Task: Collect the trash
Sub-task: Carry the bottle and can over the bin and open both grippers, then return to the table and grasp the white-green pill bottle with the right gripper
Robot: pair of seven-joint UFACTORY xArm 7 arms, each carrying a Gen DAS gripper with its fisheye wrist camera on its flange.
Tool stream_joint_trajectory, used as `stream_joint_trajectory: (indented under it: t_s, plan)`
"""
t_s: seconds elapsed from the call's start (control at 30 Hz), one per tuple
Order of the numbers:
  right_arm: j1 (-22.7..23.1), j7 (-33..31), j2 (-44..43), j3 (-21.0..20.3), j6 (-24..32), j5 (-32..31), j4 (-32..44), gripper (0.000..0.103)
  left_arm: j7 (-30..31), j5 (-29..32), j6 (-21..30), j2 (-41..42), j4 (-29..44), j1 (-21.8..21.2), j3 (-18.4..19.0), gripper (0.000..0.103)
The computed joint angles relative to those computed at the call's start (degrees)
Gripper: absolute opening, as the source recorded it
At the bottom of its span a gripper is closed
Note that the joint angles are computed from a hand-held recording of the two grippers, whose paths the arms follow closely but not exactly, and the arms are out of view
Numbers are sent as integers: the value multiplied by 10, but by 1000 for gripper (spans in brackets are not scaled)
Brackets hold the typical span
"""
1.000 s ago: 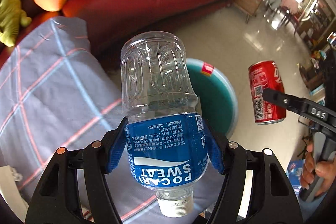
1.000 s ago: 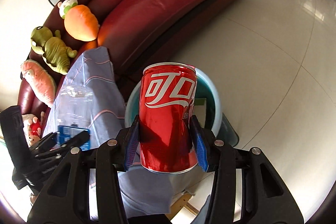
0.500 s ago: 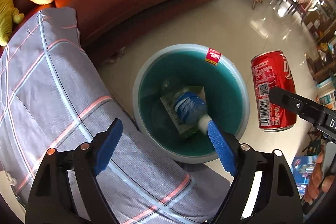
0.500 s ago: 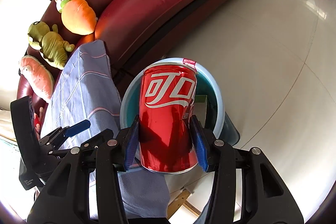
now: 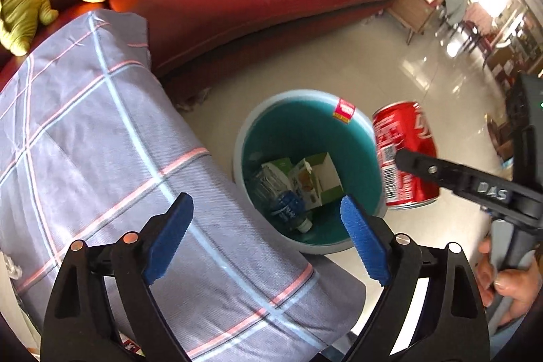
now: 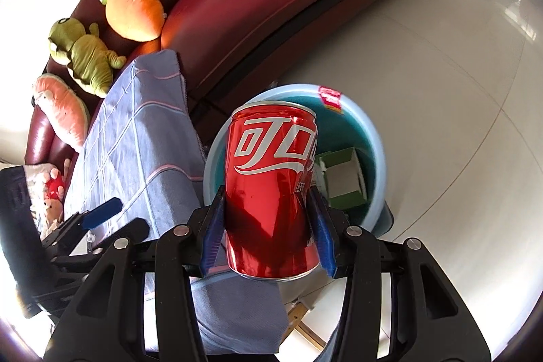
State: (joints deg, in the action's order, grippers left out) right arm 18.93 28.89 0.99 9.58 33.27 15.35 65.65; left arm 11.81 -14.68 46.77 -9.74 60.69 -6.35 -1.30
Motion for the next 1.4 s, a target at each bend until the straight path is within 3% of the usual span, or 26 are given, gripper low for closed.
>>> stream_joint_trajectory:
  t_s: [0.1, 0.2, 0.5, 1.03, 1.4]
  plan:
    - [3, -1, 25, 2, 9, -10, 28, 46, 6, -19, 2, -10, -3, 5, 10, 90]
    - [8, 17, 40, 4, 16, -31, 47, 67, 6, -21, 5, -17, -4, 11, 14, 92]
    - [21, 45, 39, 7, 55, -75, 62, 76, 15, -35, 11, -35, -16, 20, 25, 95]
    - [57, 112, 6, 29, 90, -141, 79, 78, 53, -45, 23, -143, -82, 49, 71, 96]
    - [128, 133, 85, 51, 146, -195, 206, 78, 99, -37, 38, -213, -128, 103, 136, 97]
